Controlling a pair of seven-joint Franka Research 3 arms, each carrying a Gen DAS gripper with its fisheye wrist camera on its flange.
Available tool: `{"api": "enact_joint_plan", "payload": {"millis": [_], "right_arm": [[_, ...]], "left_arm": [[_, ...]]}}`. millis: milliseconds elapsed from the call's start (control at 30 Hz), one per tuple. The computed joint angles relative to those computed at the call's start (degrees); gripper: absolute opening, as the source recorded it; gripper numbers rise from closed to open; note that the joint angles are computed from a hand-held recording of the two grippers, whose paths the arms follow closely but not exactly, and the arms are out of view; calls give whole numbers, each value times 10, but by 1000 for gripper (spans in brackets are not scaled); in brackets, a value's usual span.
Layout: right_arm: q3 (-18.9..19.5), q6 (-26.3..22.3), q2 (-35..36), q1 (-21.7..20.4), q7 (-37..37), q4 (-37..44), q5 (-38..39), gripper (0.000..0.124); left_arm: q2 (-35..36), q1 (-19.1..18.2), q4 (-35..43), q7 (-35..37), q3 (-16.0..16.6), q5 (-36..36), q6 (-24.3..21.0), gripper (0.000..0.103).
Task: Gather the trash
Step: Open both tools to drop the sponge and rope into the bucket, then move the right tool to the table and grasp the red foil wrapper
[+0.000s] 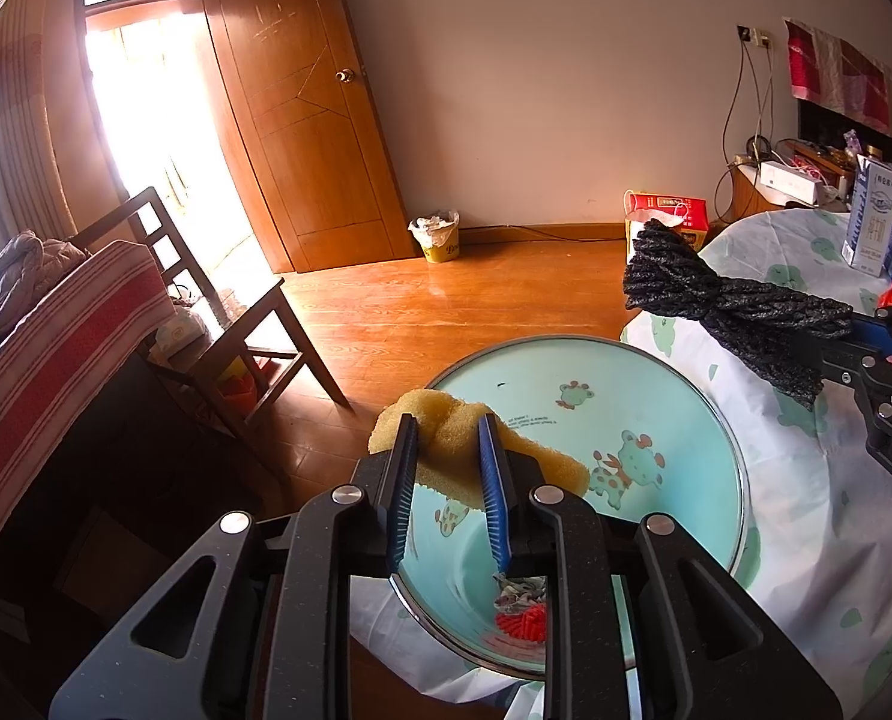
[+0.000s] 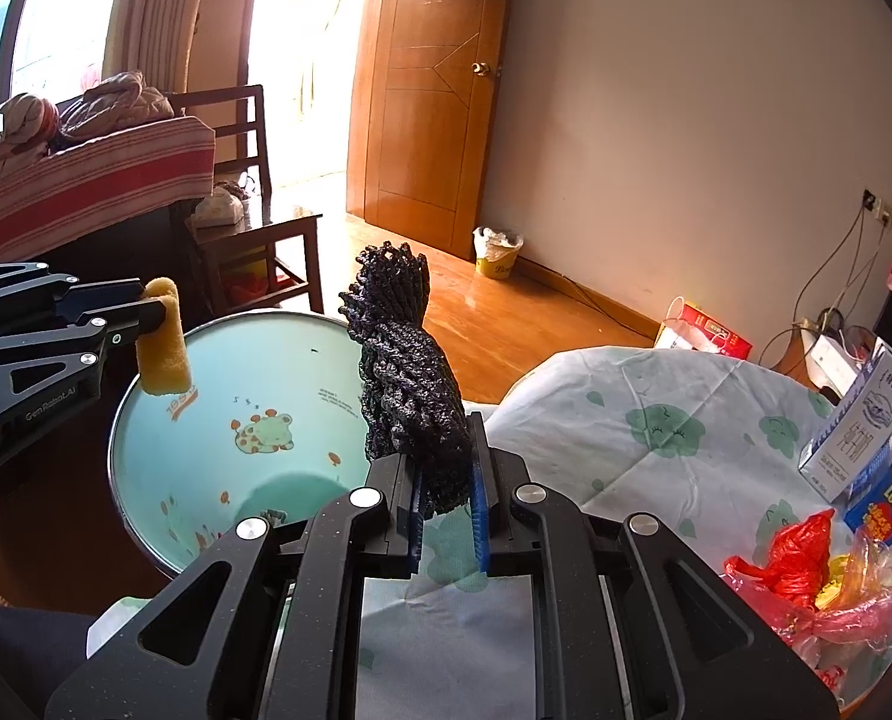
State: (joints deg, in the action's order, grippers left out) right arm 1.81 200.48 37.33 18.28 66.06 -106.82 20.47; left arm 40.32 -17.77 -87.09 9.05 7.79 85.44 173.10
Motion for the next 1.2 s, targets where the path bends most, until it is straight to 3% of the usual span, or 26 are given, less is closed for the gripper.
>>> {"api": "enact_joint_plan", "payload": {"millis": [67,100,133,200,267,333,400,567,767,833,867,933,967,1033,1067,1100,1200], "right_arm": [[9,-3,0,-9,-2,0,-13,14],[9,-2,0,-9,-3,0,-13,23],[14,1,0,-14,-2,-1,-18,44],[21,15,-1,-21,2,-7,-23,68],[20,16,0,-20,4,-6,-22,70],[10,10,1,-10,1,-2,-14,70],[3,10,1,-2,-3,-3,-9,72],[-8,11,2,12,-14,-1,5,75],[30,26,3,-29,2,-6,-29,78],[53,66,2,-56,34,-20,-67,78],[42,63,0,-50,58,-20,-81,79],[10,5,6,-12,1,9,-10,80],[21,12,8,-20,-7,10,-6,79],[66,32,2,-76,65,-6,-84,80],[72,45,0,-83,67,-11,-87,81],[63,56,-2,-70,46,-13,-59,83],[-10,66,-13,6,11,-22,17,83]], "left_arm": [[1,3,0,13,-4,-9,3,26],[1,1,0,14,-2,-11,2,36],[2,-1,1,7,1,-6,7,49],[3,-2,0,19,-1,-10,5,52],[4,-2,1,28,-2,-20,5,56],[4,-9,1,21,5,-17,-1,70],[3,-13,1,3,11,-4,-3,77],[1,-10,-1,-1,5,0,-10,83],[-2,-3,-2,-13,0,5,-14,90],[-4,-4,-3,-27,2,15,-16,91],[-4,-1,-4,-26,0,15,-15,91],[-4,2,-4,-23,-4,11,-18,91],[-4,2,-4,-25,-4,12,-17,91],[-6,2,-3,-34,-3,19,-18,92],[-6,3,-3,-40,-3,22,-18,92],[-7,5,-3,-42,-5,23,-17,92],[-4,10,-2,-31,-11,14,-14,92]]}}
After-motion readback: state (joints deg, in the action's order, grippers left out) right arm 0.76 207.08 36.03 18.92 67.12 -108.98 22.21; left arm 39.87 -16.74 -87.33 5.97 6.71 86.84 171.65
